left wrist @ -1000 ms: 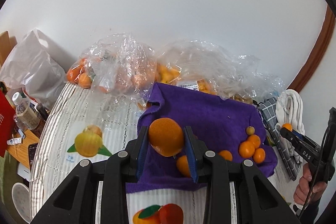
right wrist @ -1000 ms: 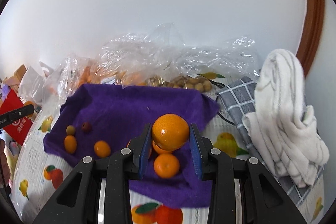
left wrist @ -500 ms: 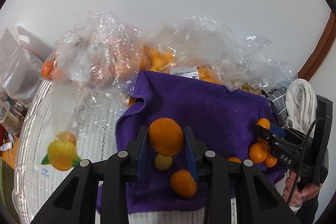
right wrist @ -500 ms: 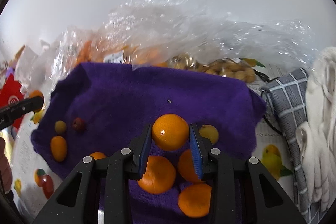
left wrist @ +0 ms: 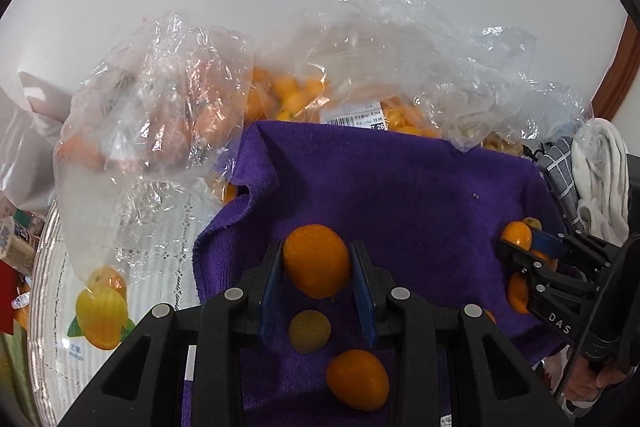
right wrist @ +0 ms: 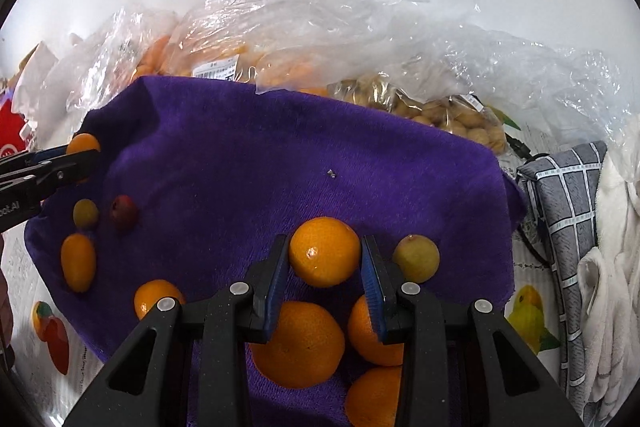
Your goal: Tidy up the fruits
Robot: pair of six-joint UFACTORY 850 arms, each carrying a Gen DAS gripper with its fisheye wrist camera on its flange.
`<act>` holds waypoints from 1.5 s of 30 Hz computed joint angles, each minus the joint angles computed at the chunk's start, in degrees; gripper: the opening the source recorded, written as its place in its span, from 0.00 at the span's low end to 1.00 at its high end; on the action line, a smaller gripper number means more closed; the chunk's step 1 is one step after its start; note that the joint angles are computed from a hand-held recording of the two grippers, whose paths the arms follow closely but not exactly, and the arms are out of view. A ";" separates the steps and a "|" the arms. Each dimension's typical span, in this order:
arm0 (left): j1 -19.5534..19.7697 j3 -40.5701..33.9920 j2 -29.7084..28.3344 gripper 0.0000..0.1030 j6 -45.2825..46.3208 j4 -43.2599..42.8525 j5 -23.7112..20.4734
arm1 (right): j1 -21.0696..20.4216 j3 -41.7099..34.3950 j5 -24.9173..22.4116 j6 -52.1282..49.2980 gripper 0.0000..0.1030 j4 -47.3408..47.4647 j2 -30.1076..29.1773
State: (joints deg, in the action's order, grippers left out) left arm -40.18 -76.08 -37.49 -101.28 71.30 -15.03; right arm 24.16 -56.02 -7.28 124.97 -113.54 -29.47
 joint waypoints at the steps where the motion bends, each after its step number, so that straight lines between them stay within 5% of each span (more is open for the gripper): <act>1: 0.13 -0.15 -0.18 0.31 0.78 -0.85 0.24 | -0.01 0.04 0.17 0.25 0.34 -0.34 0.06; 7: 0.72 -0.13 -0.73 0.31 1.71 -2.15 1.52 | -0.50 0.50 1.13 11.21 0.41 -11.40 0.55; 14: 1.13 -0.39 -1.21 0.31 5.38 -6.50 3.10 | -0.24 2.15 -0.69 13.55 0.54 -12.21 3.16; 17: 0.99 -0.72 -1.29 0.34 9.11 -10.15 2.60 | -0.06 3.41 -1.63 11.82 0.55 -8.87 4.62; 21: 0.51 -0.64 -0.29 0.50 11.44 -12.41 2.35 | -0.31 5.43 -2.14 9.75 0.55 -4.21 6.78; 32: -5.62 8.46 10.97 0.65 -6.79 6.29 -5.76 | 0.35 14.35 -4.47 -11.76 0.56 22.22 20.20; 38: -10.31 15.76 18.20 0.73 -13.21 8.26 -10.26 | 2.75 20.58 -6.91 -23.38 0.57 37.11 29.93; 40: -11.75 17.61 20.14 0.76 -15.16 8.54 -10.95 | 4.73 22.39 -10.00 -26.07 0.62 41.16 32.73; 42: -13.74 19.35 22.07 0.81 -17.14 9.08 -13.12 | 6.53 25.02 -11.99 -23.55 0.81 40.90 36.43; 45: -16.11 20.99 24.08 0.86 -18.30 9.15 -15.11 | 7.78 27.90 -12.79 -23.31 0.89 43.45 40.76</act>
State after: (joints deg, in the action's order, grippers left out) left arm -56.29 -55.10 -13.41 -119.58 80.45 -30.13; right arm 31.94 -28.12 -20.08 101.66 -70.09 11.29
